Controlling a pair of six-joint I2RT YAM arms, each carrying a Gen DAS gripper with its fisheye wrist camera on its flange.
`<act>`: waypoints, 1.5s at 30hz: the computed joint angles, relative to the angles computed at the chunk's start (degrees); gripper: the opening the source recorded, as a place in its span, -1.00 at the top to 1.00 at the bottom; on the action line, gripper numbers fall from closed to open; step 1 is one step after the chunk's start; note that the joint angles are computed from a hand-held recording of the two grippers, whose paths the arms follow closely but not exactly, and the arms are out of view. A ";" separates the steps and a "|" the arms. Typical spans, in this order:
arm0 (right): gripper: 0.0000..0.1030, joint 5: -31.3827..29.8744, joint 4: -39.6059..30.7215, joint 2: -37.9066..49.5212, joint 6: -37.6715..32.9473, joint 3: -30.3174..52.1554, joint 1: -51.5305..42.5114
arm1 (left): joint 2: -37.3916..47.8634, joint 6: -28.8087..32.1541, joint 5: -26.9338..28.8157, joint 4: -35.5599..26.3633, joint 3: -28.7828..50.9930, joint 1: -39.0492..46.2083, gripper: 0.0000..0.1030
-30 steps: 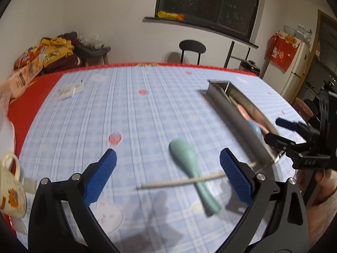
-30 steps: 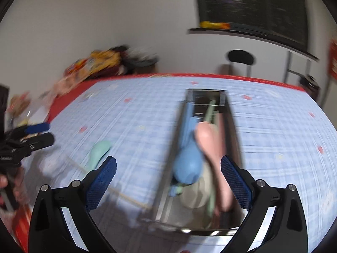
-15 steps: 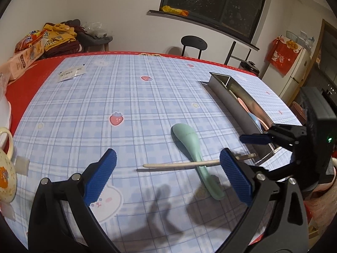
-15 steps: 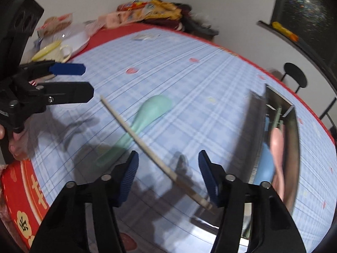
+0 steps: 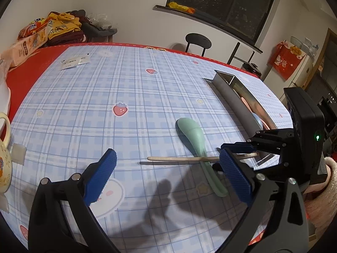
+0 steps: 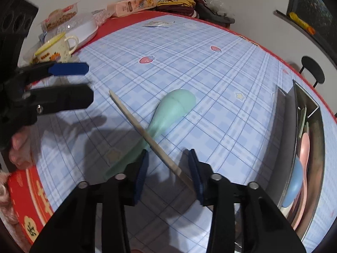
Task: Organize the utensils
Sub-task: 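Move the right gripper to the wooden chopstick and close on it, then grasp the mint-green spoon with the left gripper while the right lifts the chopstick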
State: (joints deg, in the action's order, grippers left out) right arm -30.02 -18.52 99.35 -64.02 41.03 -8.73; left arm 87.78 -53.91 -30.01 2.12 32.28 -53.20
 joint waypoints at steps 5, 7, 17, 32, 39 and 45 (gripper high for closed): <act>0.77 -1.13 -3.19 0.52 -2.13 0.78 -1.41 | 0.77 0.11 0.94 0.40 -0.06 0.36 -0.87; 0.87 -2.78 -4.48 0.41 -4.17 0.33 -2.59 | 1.49 0.18 1.37 0.60 0.14 0.49 -0.86; 0.88 -13.89 -1.25 -0.49 1.86 -1.56 -10.54 | 7.90 2.02 3.50 -1.16 5.72 0.40 -0.69; 0.88 -29.08 -18.04 8.50 0.42 12.60 -21.71 | 21.97 3.46 5.38 -8.01 21.10 2.15 -0.01; 0.88 -28.67 -18.25 9.22 2.23 13.46 -22.67 | 26.29 5.33 1.54 -14.04 27.32 0.06 0.14; 0.88 -28.34 -18.58 9.73 2.20 13.57 -22.53 | 26.78 6.58 1.50 -14.35 28.07 0.11 0.15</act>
State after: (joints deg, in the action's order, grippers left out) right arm -58.36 -37.10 109.07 -61.83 54.60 -31.26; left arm 114.56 -47.33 -28.51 -12.23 60.35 -53.10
